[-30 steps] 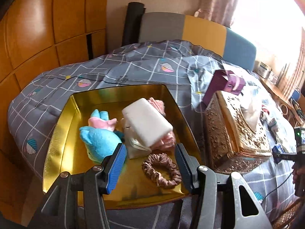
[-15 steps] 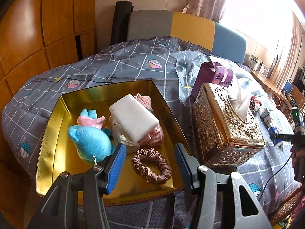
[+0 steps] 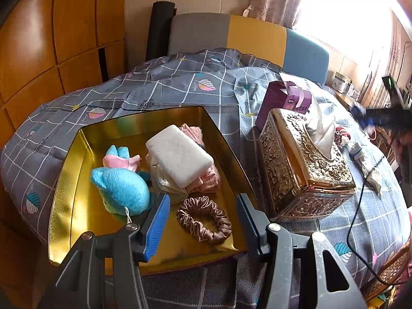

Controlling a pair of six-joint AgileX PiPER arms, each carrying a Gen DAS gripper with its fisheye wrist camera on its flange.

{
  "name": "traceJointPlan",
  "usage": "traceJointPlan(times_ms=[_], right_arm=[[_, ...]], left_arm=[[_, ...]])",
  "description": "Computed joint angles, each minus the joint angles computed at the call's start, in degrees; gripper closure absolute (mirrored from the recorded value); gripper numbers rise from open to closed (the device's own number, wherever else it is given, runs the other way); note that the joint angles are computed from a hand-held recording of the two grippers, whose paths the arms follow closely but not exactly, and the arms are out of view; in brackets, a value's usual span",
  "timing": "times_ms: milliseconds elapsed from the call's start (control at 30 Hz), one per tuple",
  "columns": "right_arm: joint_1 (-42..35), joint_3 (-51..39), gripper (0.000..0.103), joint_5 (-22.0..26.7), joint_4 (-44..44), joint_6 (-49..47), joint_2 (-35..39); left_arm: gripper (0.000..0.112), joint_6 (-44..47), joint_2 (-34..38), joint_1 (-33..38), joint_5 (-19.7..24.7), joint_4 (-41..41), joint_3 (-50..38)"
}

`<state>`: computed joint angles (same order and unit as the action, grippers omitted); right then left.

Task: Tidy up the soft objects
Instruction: 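Carry the Tempo tissue pack into the tray and open the right tool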

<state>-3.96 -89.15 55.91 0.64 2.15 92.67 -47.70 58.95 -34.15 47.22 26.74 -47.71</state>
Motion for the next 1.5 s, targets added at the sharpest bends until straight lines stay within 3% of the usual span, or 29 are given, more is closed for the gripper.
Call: traceJointPlan(times_ms=[233, 500, 733, 967, 1267, 1400, 1500], right_arm=[[10.2, -8.1, 0.049, -0.8, 3.1, -3.5, 0.7], [23.2, -6.9, 0.049, -2.6, 10.0, -12.7, -3.1], [35.1, -2.1, 0.049, -1.0, 11.8, -15.9, -2.9], [44.8, -1.3, 0.049, -0.6, 12.6, -16.7, 3.8], [52.7, -6.3, 0.049, 0.8, 3.8, -7.9, 17.2], [55.5, -8.0, 0.049, 0.2, -5.4, -1.1, 20.7], [56.1, -8.0, 0.049, -0.9, -7.5, 1.2, 21.2]], left_arm=[[0.058, 0.6, -0.2, 0.3, -0.3, -0.4, 0.6], [0.058, 0.5, -1.6, 2.9, -0.1, -0.5, 1.7], [0.058, 3.9, -3.4, 12.4, 0.2, -3.3, 3.4], [0.058, 6.8, -4.8, 19.8, -0.6, -5.2, 3.8], [0.058, 7.2, -5.7, 21.0, -0.5, -4.8, 3.1], [0.058, 8.0, -6.0, 21.9, -0.7, -5.6, 3.4], [0.058, 9.0, -6.3, 22.8, -0.9, -6.7, 3.6]])
